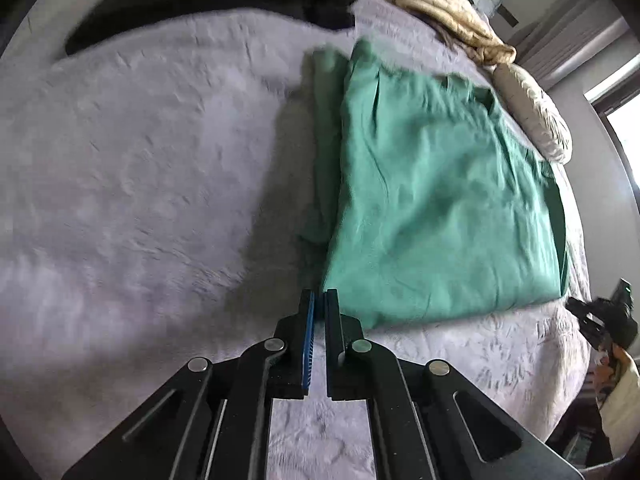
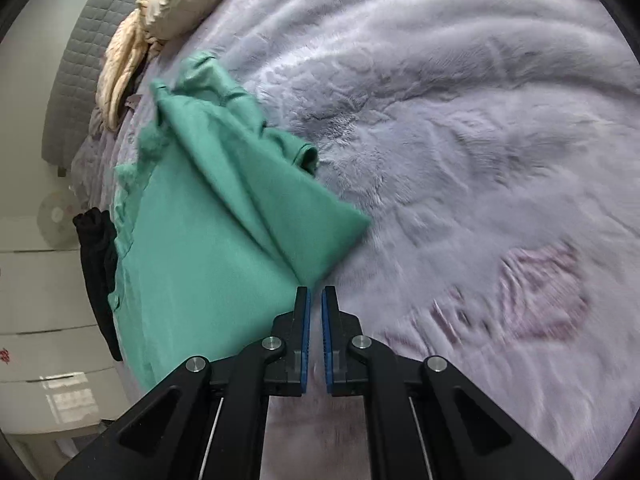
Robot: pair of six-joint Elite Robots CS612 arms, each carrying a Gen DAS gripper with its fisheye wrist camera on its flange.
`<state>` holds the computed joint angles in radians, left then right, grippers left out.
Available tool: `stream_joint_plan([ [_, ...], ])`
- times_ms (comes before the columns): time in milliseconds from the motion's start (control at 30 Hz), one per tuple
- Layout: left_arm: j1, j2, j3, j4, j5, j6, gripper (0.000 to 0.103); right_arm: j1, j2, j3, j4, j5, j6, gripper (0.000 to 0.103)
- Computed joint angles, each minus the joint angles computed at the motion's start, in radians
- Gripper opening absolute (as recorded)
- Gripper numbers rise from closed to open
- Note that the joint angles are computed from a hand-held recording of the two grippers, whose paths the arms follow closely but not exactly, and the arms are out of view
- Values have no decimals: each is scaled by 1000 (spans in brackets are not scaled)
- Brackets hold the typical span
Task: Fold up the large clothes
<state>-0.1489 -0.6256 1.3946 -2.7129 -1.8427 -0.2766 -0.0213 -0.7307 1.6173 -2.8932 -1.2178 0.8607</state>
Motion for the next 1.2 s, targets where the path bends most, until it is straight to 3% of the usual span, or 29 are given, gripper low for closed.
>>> stream_joint_plan([
  [133,-4,12,-41,-36,30,-7,3,21,-21,-12,-30,-56,-103,6],
  [267,-26,65,-131,-13,87,-5,3,41,19,-110,39,-95,-204,6],
  [433,-55,128,-211,60,216,-19,3,45,79,-191,112,-146,-213,6],
  [500,-53,142,-216,55,232,-27,3,41,95,-205,141,-169,-203,6],
  [567,-45,146,-216,39,200,-33,3,23,105,-183,98,-129,-182,0],
  [667,-49,135,-210,65,260,-28,3,9,93,-142,29,-107,-143,0],
  [900,-40,83,-141,95,256,-49,3,9,33,-88,39,-141,-115,3],
  [1067,-53,40,-76,89,265,-13,4,29,15,-86,65,-87,-133,4],
  [1200,-60,15,-33,101,281,-30,4,52,23,-104,104,-23,-140,4],
])
